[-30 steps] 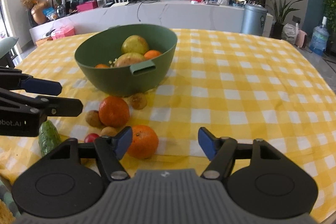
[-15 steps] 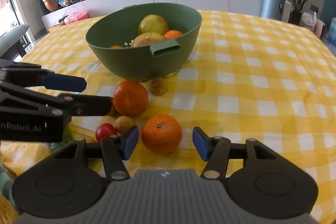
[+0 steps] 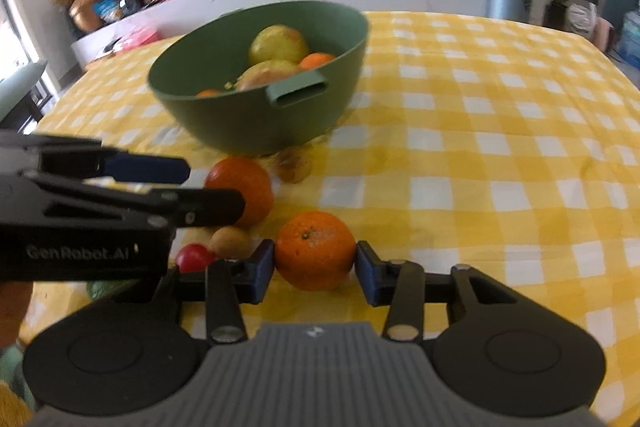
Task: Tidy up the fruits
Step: 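Move both tools back to the remaining oranges and grasp one with the left tool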
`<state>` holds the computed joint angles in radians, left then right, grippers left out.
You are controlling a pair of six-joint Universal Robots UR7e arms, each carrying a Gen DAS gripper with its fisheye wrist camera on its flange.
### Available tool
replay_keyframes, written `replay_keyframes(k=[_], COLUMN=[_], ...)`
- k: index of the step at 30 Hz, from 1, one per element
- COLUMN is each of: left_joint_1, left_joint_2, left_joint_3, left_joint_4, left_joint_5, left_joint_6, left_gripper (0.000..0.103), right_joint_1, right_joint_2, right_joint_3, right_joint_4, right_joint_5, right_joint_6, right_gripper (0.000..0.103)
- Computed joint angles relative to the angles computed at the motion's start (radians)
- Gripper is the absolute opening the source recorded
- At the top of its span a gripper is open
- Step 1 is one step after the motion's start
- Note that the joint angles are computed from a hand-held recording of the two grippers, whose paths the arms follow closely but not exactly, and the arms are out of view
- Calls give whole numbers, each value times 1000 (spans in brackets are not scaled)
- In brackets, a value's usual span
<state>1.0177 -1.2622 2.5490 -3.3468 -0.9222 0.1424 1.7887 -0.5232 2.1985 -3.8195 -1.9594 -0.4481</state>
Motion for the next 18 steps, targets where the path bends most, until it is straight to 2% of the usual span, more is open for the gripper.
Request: replay_keyframes(k=[5,9,18], left_joint_1=[22,40,49], left_joint_2=[28,42,61], left_joint_3=[-27,-44,-48], left_joint_4=[1,15,-9], left_joint_5=[-8,-13,-33], left_joint_6=[9,3,18], left_gripper=[68,58,50], right_joint_1=[-5,-9,-12], right_joint_2=[-2,0,-1], right_joint_3=[-11,-10,-14], right_joint_4=[12,-2,16], right_joint_5=[-28,-31,-35], right_joint_6=[45,51,59], right_gripper=[41,41,41])
